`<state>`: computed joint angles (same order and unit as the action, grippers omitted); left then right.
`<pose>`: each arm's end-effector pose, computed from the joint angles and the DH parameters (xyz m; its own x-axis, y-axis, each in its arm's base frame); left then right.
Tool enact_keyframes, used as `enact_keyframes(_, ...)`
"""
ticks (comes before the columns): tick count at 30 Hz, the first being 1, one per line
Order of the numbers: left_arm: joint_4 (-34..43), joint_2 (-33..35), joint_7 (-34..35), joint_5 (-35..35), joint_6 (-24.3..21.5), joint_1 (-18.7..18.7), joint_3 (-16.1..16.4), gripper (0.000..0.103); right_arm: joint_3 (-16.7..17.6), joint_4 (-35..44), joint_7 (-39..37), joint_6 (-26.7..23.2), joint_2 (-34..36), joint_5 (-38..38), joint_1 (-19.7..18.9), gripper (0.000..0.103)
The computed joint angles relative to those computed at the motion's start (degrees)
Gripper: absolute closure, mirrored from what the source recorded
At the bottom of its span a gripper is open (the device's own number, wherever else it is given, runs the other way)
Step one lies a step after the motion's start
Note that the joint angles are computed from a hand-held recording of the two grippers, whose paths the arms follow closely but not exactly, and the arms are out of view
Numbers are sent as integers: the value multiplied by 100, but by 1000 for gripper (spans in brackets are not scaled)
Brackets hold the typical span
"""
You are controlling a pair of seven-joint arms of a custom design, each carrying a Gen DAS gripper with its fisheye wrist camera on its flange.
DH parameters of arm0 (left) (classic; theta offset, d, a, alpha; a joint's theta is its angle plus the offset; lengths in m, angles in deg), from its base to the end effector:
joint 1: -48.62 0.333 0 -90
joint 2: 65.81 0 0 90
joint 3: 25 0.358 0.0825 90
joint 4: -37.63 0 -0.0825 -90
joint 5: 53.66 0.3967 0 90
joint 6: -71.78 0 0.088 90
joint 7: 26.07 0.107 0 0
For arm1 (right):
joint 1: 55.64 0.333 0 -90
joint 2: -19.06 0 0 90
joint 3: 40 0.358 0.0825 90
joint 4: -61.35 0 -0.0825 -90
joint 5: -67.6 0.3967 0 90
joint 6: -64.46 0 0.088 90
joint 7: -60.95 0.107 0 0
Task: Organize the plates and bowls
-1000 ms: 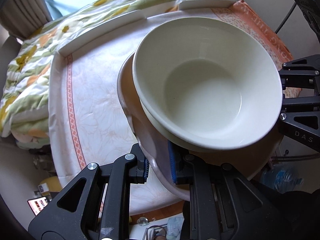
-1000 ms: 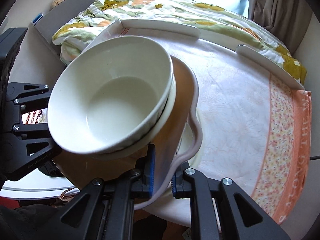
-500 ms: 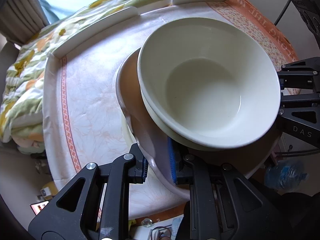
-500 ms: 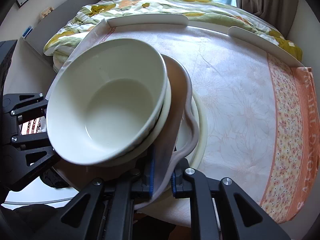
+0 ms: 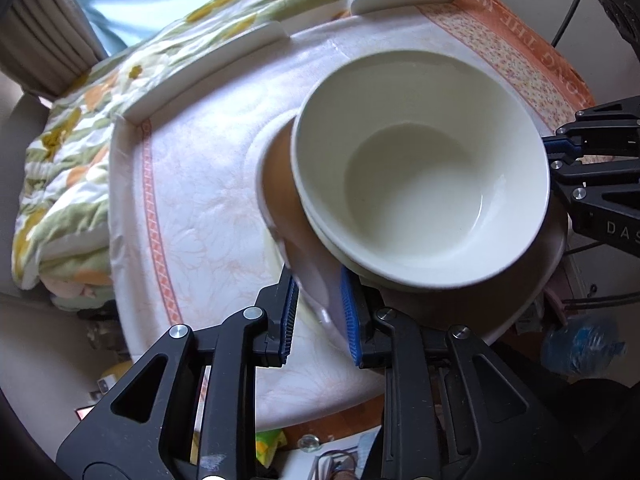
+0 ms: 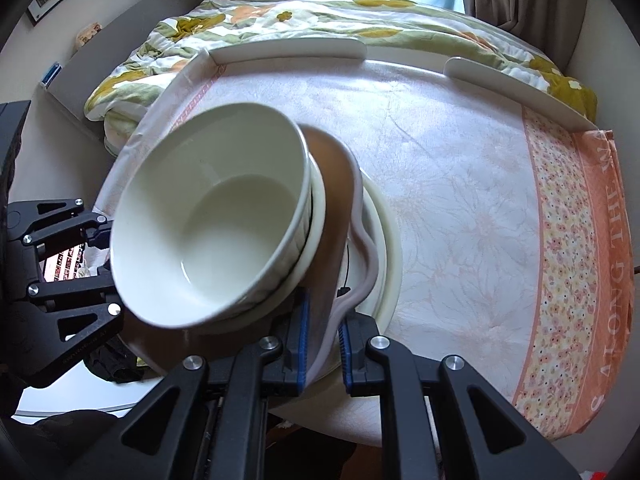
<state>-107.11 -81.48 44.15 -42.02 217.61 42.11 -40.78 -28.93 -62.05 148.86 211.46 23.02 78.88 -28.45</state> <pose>0.4224 -0.1790 0.4318 -0.1737 -0.9765 -0.1280 -0.9266 0.2060 -0.3147 0.4669 0.3622 0.4386 0.5427 -0.8252 -0.1568 -0.8167 -0.4747 -0.3282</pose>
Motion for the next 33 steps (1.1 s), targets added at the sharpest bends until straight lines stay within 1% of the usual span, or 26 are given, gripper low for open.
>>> enact_keyframes(2, 11, -71, 36, -28, -26, -2, 21, 84, -17, 71, 123, -134, 11, -86, -1, 90)
enact_keyframes(5, -12, -186, 86, -79, -58, -5, 34, 84, -13, 58, 200, -188, -40, -94, 5, 90)
enact_keyframes(12, -210, -691, 156, -298, -56, -15, -20, 84, -73, -248, 534, -80, -491, -117, 46, 90)
enact_keyframes(15, -307, -964, 76, -459, -86, -23, -65, 84, -92, -433, 645, 1, -742, -205, 100, 90)
enact_keyframes(18, -362, -1310, -107, -686, -174, -68, -133, 84, -146, -611, 664, 57, -1045, -99, 177, 90)
enact_keyframes(21, -326, -1640, -368, -739, -198, -32, -290, 84, -227, -734, 557, 115, -1404, -11, 269, 90)
enact_keyframes(24, -179, -2039, -869, -662, -203, 118, -561, 84, -292, -825, 613, 196, -1745, -29, 325, 90)
enact_keyframes(28, -7, -2606, -1574, -412, -236, 433, -922, 84, -243, -969, 1241, 373, -2361, -434, 231, 90)
enact_keyframes(29, 17, -2726, -1716, -339, -224, 507, -999, 79, -227, -1039, 1421, 460, -2527, -539, 208, 90)
enact_keyframes(30, 55, -2843, -1855, -245, -218, 601, -1086, 57, -251, -1087, 1554, 564, -2698, -603, 204, 85)
enact_keyframes(31, 88, -2992, -1999, -108, -200, 729, -1200, 16, -272, -1112, 1645, 622, -2801, -679, 209, 79)
enact_keyframes(32, 98, -3179, -2182, 78, -137, 913, -1361, 1, -280, -1134, 1721, 682, -2894, -787, 198, 56)
enact_keyframes(33, 48, -3379, -2318, 228, 39, 1034, -1453, 0, -227, -1190, 1851, 812, -3016, -956, 139, 24)
